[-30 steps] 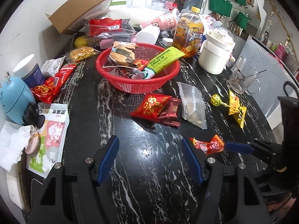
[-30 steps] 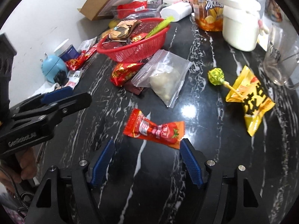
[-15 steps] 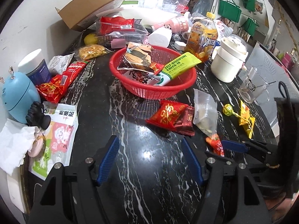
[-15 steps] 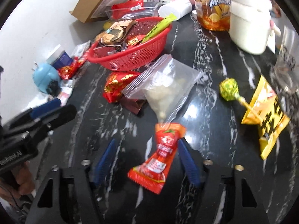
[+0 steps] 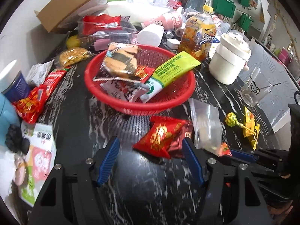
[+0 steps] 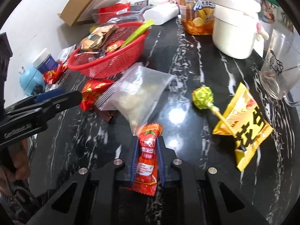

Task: Organize snacks
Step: 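Grasp the red sausage stick with the right gripper while the left grasps the red candy pack, then lift both held packs and carry them toward the red colander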

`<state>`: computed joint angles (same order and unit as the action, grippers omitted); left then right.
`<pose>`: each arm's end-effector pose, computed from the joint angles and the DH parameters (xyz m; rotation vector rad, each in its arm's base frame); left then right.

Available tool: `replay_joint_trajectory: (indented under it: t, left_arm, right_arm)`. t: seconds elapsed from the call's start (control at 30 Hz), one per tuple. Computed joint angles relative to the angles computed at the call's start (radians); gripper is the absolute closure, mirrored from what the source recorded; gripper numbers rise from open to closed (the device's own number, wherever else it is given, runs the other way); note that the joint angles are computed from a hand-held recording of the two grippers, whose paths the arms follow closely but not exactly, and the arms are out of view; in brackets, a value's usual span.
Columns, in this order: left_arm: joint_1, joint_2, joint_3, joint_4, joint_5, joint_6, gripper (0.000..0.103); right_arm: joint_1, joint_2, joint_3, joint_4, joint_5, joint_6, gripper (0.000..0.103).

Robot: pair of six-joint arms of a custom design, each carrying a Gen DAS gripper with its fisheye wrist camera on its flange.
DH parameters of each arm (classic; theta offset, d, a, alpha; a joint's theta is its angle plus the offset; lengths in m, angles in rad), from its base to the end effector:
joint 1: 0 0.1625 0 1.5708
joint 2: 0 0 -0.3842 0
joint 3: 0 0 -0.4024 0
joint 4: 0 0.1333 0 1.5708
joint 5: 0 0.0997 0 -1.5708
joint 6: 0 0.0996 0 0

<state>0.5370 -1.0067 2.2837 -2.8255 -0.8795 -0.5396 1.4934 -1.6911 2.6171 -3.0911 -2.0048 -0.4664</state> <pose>-0.2601 -0.3839 0.0231 0.6376 2.4855 -0.6340 0.0657 -0.3350 0.2033 0.3188 -2.4953 0.5917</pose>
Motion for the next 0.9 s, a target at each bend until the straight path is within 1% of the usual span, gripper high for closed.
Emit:
replay_joint_trajectory:
  t: [0.1, 0.17, 0.2, 0.23, 0.27, 0.3, 0.33, 0.37, 0.4, 0.53, 0.73, 0.9]
  left_arm:
    - [0.014, 0.036, -0.025, -0.022, 0.003, 0.040, 0.035]
    - [0.026, 0.057, -0.039, -0.041, -0.010, 0.070, 0.035]
    - [0.031, 0.064, -0.044, -0.044, -0.017, 0.078, 0.037]
    - [0.037, 0.073, -0.051, -0.052, -0.025, 0.092, 0.042]
    - [0.038, 0.077, -0.052, -0.052, -0.025, 0.095, 0.044]
    - [0.041, 0.084, -0.057, -0.050, -0.025, 0.099, 0.051]
    - [0.045, 0.088, -0.060, -0.054, -0.031, 0.105, 0.064]
    - [0.052, 0.089, -0.063, -0.052, -0.050, 0.115, 0.073]
    - [0.054, 0.089, -0.063, -0.054, -0.063, 0.123, 0.073]
    - [0.035, 0.081, -0.049, -0.045, -0.068, 0.123, 0.074]
    - [0.005, 0.049, -0.011, -0.016, -0.097, 0.071, 0.074]
    - [-0.031, 0.011, 0.033, 0.007, -0.119, 0.012, 0.074]
  right_arm:
    - [-0.014, -0.019, -0.003, 0.012, 0.006, 0.000, 0.084]
    - [-0.030, -0.032, -0.007, 0.027, 0.023, 0.001, 0.084]
    - [-0.036, -0.036, -0.009, 0.032, 0.029, 0.001, 0.084]
    - [-0.040, -0.038, -0.011, 0.035, 0.032, 0.000, 0.084]
    - [-0.042, -0.039, -0.013, 0.034, 0.031, -0.003, 0.084]
    - [-0.044, -0.039, -0.014, 0.034, 0.029, -0.006, 0.084]
    - [-0.046, -0.040, -0.015, 0.036, 0.029, -0.007, 0.084]
    - [-0.049, -0.042, -0.017, 0.039, 0.034, -0.010, 0.084]
    - [-0.050, -0.043, -0.018, 0.042, 0.035, -0.011, 0.084]
    - [-0.046, -0.042, -0.018, 0.040, 0.029, -0.018, 0.084]
    - [-0.051, -0.073, 0.003, 0.047, 0.035, -0.026, 0.084]
    - [-0.062, -0.121, 0.033, 0.059, 0.041, -0.034, 0.084]
